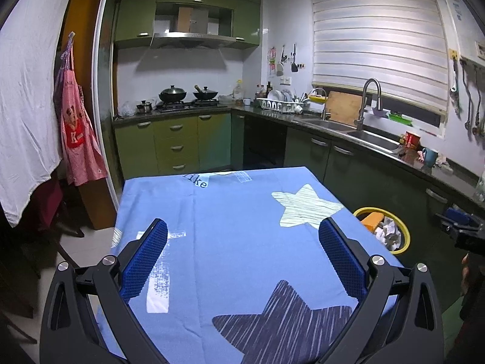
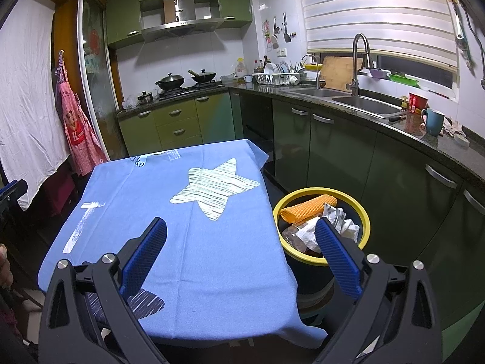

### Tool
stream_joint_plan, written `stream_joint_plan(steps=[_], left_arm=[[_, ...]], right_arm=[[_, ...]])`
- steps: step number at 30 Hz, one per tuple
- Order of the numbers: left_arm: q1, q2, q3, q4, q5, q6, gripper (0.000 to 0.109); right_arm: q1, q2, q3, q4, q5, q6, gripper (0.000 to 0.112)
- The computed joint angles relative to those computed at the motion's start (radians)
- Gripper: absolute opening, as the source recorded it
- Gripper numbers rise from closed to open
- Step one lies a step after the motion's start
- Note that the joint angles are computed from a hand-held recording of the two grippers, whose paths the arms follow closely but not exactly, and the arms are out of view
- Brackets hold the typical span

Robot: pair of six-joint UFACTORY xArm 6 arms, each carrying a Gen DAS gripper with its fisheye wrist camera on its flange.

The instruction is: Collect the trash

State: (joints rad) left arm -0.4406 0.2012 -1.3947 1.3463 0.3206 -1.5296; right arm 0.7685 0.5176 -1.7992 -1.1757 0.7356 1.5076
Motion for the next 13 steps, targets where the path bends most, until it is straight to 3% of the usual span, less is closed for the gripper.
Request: stream_joint_plan(steps=[5,8,13], left_arm=[[-0.008,-0.003,-0.008,0.044,0.044,-0.026,0.098],[-0.002,0.007,-0.020,-0.031,0.077,0.022,0.098],[0.031,0.034,-0.038,-0.146,0.058,0.110,0.098]], right_arm=[[-0.001,-0.001,0.000,0.001,0.000,-0.003,0.094],[-0.002,0.001,-0.002,0.002,-0.001,-0.002,0.094],[-0.002,0.014,-0.016,0.018,0.009,-0.018,0.094]])
